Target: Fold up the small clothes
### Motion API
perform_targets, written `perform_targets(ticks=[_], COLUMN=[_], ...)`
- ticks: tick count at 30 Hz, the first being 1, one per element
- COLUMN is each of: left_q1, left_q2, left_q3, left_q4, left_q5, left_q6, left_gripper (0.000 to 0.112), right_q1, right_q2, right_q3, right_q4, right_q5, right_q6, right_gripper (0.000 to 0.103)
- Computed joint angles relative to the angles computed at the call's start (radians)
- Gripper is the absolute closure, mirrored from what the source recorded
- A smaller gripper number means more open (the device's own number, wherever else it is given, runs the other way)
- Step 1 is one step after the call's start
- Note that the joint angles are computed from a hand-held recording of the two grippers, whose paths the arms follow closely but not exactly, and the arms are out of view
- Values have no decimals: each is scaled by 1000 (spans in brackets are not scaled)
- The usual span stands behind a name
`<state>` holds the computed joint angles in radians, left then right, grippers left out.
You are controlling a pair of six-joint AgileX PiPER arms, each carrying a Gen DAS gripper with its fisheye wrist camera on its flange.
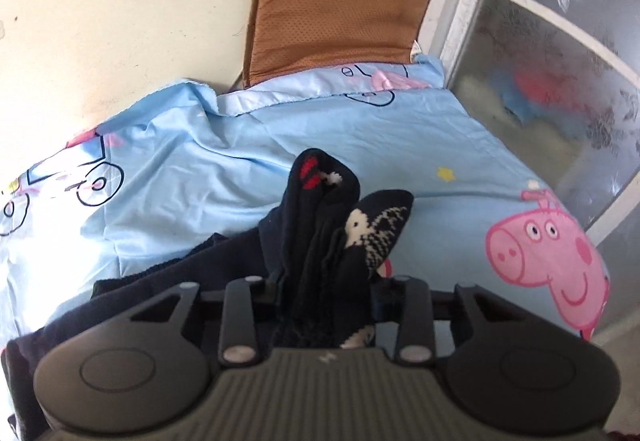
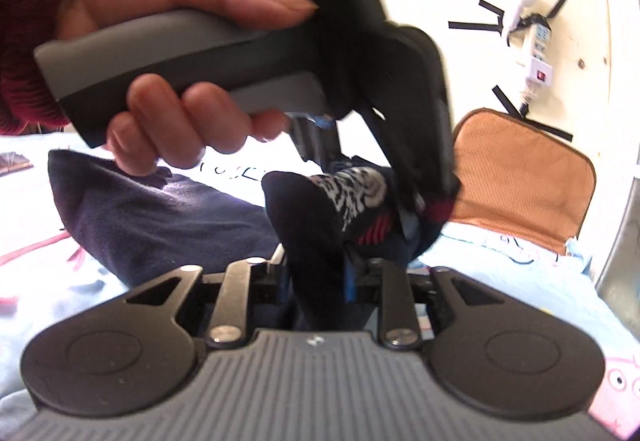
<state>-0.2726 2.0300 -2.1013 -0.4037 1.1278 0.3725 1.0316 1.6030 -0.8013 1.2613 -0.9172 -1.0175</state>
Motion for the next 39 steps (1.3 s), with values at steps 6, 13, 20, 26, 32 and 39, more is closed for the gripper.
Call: perform_targets(ticks=[6, 13, 20, 26, 32, 39], left_q1=[103, 248, 419, 522, 619, 678], left_q2=[-63, -139, -186, -202, -179, -130], left_q3=[120, 284, 402, 450, 484, 496], left_q4=[-178, -421, -603, -653, -676, -653], left_q5=[-32, -37, 7, 7, 7, -19], left_q6=[33, 115, 204, 242, 251, 257], left_gripper=[83, 85, 85, 85, 85, 81], right_q1=[-42, -127, -148, -162, -177, -147], right_q2=[-48, -73, -59, 17, 86, 163], right_q3=[39, 35, 8, -119, -246, -351], right_q4=[10, -5, -198, -255, -240, -95], right_q5=[86, 191, 197, 284, 411, 498], right_q6=[55, 63, 201, 153, 52, -122], right_gripper=[32, 71, 79, 79, 79, 75])
